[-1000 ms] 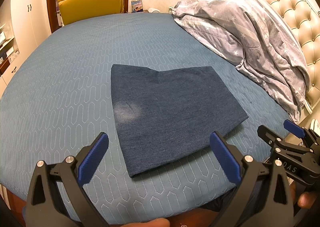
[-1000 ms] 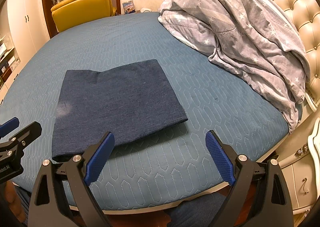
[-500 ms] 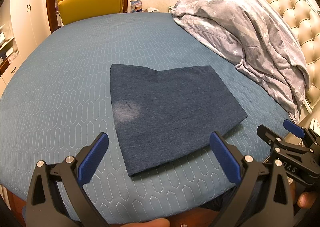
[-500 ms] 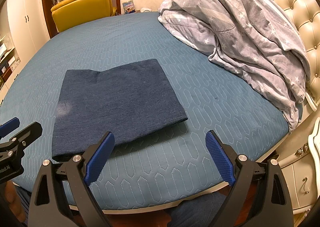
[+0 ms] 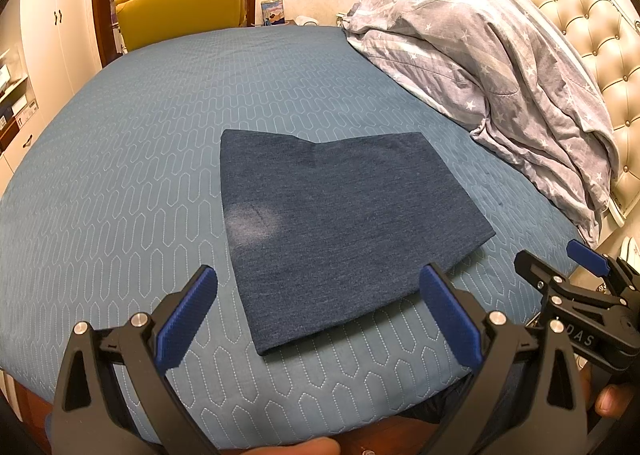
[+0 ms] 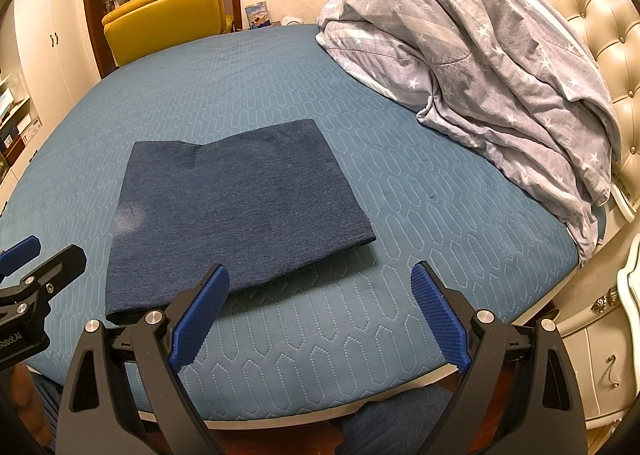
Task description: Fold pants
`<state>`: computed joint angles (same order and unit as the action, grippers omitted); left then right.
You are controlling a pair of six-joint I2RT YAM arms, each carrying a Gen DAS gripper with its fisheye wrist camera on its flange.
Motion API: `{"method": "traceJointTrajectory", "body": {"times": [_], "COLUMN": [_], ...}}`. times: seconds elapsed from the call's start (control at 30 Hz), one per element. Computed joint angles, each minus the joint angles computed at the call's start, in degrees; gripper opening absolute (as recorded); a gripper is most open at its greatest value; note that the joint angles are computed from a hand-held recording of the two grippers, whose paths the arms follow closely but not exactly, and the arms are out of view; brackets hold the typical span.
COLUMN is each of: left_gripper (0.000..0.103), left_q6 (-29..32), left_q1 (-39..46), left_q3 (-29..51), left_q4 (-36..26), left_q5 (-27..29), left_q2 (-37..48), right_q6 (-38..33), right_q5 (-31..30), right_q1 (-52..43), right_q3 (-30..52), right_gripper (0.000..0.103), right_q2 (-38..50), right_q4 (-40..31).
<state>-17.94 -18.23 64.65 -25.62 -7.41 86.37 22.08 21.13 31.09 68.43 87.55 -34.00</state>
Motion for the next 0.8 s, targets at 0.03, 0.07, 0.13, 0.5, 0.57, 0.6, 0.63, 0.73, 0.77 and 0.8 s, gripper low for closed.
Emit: {"method": "traceJointTrajectory", "body": {"times": [0.03,0.07,0.13,0.5,0.57,0.6,0.63,0.73,0.77,0.8], "left_gripper": [0.101,0.101,0.101,0.101,0.101,0.101,0.101,0.101,0.101,0.101], "left_q6": [-0.15,0.01,-0.05,-0.34,-0.32,-0.68,-0.61,-0.22,-0.29,-0.1], "left_q1": [-0.17,-0.02,-0.07,0.18,0.34,0.45,0.74,2.45,3.17,4.14], "left_q3": [-0.16,-0.05,-0.03,-0.92,-0.5,-0.34,-0.31,0.95,1.15,0.77], "left_q4": [0.08,0.03,-0.03,0.7,0.48,0.63,1.0,0.16,0.15,0.75], "left_q5": [-0.13,0.0,-0.05,-0.8,-0.87,-1.26,-0.57,3.6,4.06,4.74], "left_q2": [-0.07,-0.05,-0.04,-0.62,-0.12,0.24,0.43,2.26,2.87,3.08], "right_q6": [0.15,0.38,0.35,0.86,0.79,0.96,1.21,2.0,2.36,2.59], "right_q5": [0.04,0.16,0.17,0.31,0.2,-0.02,-0.33,-3.05,-4.49,-5.57], "right_q1": [0.05,0.24,0.23,0.58,0.49,0.5,0.43,-1.52,-2.77,-3.91], "right_q3": [-0.18,-0.31,-0.34,-0.73,-0.68,-0.87,-1.2,-2.79,-3.46,-3.88], "right_gripper": [0.089,0.089,0.089,0.089,0.089,0.089,0.089,0.089,0.089,0.089], "right_q2": [0.06,0.02,0.01,-0.13,-0.09,-0.09,-0.17,-0.63,-0.53,-0.41], "right_q4": [0.17,0.19,0.22,0.34,0.35,0.49,0.74,1.98,2.7,3.27]}}
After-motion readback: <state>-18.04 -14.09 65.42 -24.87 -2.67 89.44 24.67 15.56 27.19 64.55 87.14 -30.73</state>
